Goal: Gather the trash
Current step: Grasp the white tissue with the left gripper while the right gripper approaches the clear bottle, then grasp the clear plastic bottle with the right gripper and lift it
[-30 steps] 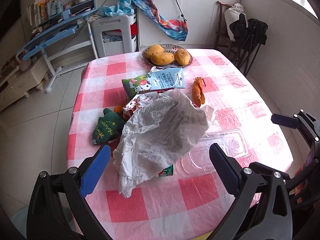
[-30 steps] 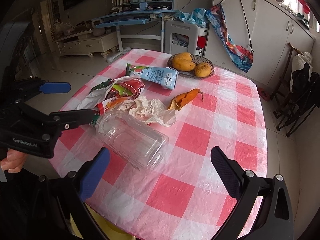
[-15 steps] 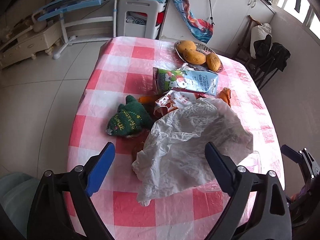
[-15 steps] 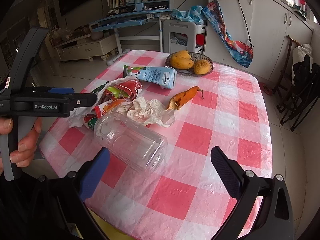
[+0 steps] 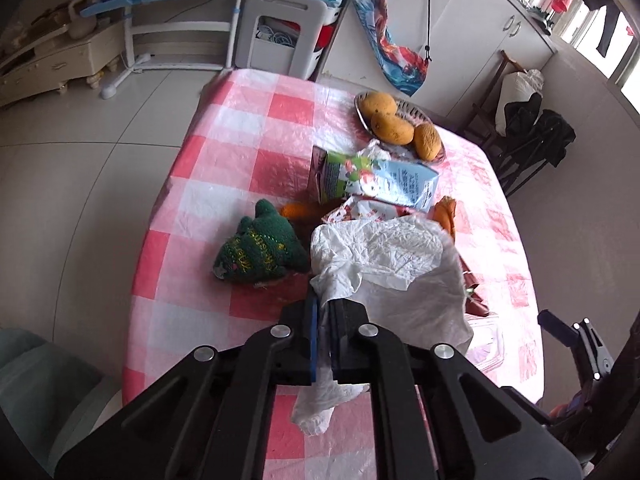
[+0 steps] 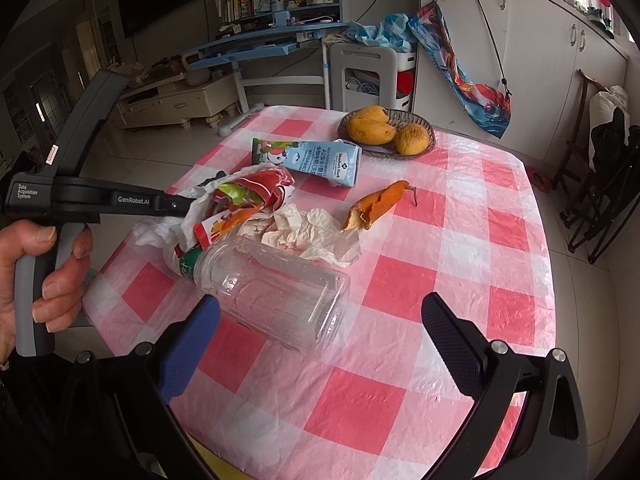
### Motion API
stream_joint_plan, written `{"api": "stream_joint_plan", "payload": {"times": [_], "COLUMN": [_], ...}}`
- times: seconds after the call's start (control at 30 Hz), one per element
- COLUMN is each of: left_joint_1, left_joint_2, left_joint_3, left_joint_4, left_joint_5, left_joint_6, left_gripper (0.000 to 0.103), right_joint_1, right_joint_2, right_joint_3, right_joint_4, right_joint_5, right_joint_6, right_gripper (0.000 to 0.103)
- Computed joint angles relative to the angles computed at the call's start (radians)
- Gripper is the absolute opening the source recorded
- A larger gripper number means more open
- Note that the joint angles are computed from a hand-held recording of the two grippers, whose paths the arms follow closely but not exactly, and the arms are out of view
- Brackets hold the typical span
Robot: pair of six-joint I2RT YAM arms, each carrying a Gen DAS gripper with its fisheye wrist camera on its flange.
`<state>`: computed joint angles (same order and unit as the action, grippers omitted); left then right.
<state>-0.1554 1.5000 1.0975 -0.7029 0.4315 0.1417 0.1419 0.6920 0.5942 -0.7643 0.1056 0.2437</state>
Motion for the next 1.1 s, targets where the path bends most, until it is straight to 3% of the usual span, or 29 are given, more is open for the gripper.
{"api": "stream_joint_plan", "payload": {"times": [0.23,0.4,0.63,0.77,0.87,0.97,1.03,1.07,1.1], "left_joint_1": [0.151,0.199,0.215,0.226,0.23,0.239,0.255,0.265,0.274], "left_joint_2": [-0.146,-0.168,-0.17,-0.176,-0.187,-0.198,-0.208,-0.214,-0.218], "left_joint_3": [0.0,0.02,0.042,0.038,0.028,0.018,0.013,0.01,0.012], "left_joint_4": [-0.023,-0.046,-0.072,-0.075,-0.079,-0.082,-0.091,-0.094,-0.1], "left_joint_5": [0.175,0.234,0.249,0.267,0.267,0.264,0.269,0.273,0.279], "left_joint_6": [0.037,0.051,0.06,0.064,0.073,0.08,0.089,0.095,0.099], "left_gripper": [0.005,0.005,0.005,0.005,0.005,0.005,0.005,0.005,0.005], "right_joint_1": [0.092,0.092,-0.019,0.019,0.067,0.141,0.177,0.18,0.183], "right_joint_2": [0.054,0.167,0.382,0.381,0.355,0.375,0.405,0.427,0.439], "right_joint_3": [-0.001,0.033,0.097,0.119,0.11,0.095,0.089,0.092,0.092], "right_joint_4": [0.06,0.146,0.173,0.059,0.047,0.093,0.12,0.128,0.129], "right_joint_5": [0.057,0.017,-0.186,-0.275,-0.309,-0.238,-0.195,-0.189,-0.193], "right_joint_6": [-0.029,-0.194,-0.349,-0.368,-0.323,-0.246,-0.196,-0.183,-0.165], "right_gripper": [0.097,0.097,0.097,0.084,0.084,0.083,0.075,0.059,0.057]}}
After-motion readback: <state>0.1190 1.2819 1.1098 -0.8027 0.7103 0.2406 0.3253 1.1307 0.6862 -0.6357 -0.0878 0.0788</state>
